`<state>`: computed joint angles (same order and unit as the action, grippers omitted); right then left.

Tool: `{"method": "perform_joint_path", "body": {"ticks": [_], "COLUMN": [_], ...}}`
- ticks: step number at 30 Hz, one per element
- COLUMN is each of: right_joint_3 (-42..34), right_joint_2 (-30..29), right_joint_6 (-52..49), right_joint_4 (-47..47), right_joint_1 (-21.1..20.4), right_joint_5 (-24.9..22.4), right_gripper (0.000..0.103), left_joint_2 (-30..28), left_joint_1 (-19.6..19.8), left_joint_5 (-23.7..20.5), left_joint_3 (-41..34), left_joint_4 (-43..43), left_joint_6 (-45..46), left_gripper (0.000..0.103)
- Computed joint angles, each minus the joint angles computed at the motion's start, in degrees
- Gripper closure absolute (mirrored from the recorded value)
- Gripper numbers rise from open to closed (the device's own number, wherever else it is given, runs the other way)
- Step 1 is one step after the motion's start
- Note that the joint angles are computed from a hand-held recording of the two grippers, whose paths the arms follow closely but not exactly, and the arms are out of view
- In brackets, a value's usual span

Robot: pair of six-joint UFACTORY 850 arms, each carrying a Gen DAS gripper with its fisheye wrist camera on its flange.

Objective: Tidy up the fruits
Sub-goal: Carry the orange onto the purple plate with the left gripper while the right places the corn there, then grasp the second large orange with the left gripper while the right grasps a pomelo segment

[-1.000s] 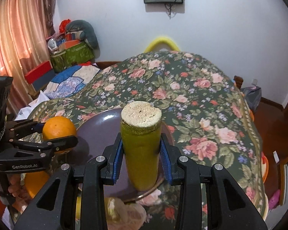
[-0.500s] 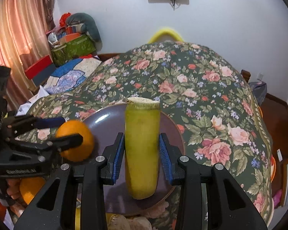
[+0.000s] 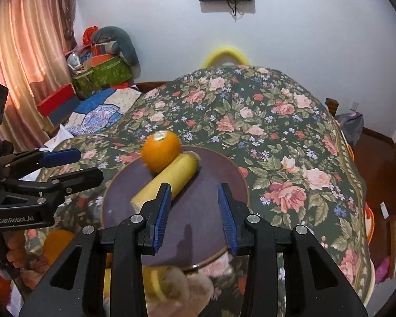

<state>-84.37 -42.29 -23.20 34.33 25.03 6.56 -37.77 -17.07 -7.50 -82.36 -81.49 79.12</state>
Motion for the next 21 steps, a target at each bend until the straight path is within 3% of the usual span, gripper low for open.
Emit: {"method": "perform_joint_path", "body": {"ticks": [4, 8, 12, 15, 21], "right_joint_3": [3.9, 7.2, 10.8, 12.9, 16.3], "right_joint_2": [3.1, 5.7, 8.4, 10.1, 12.3], "right_joint_6": [4.8, 2.6, 8.6, 6.4, 0.4], "right_joint_4": [-3.9, -0.9, -5.1, -2.3, 4.4], "right_joint_1": [0.7, 1.5, 2.0, 2.7, 4.1], "right_joint_5": [2.4, 4.7, 6.1, 7.3, 9.0], "right_gripper": [0.066, 0.061, 0.056, 0.052, 0.044], "left_joint_2": [2.8, 6.0, 9.0, 11.4, 14.0], "left_joint_1": [0.0, 0.1, 0.1, -0.1, -0.2], "left_joint_5": [0.4, 0.8, 0.5, 0.8, 0.7], "left_joint_3": [3.2, 6.9, 10.6, 13.7, 17.8], "left_joint_4": [-7.8, -17.1, -23.8, -31.3, -35.3], "left_joint_6": [7.7, 17.0, 23.5, 31.4, 35.3], "left_gripper": [0.034, 0.034, 0.034, 0.032, 0.03]}}
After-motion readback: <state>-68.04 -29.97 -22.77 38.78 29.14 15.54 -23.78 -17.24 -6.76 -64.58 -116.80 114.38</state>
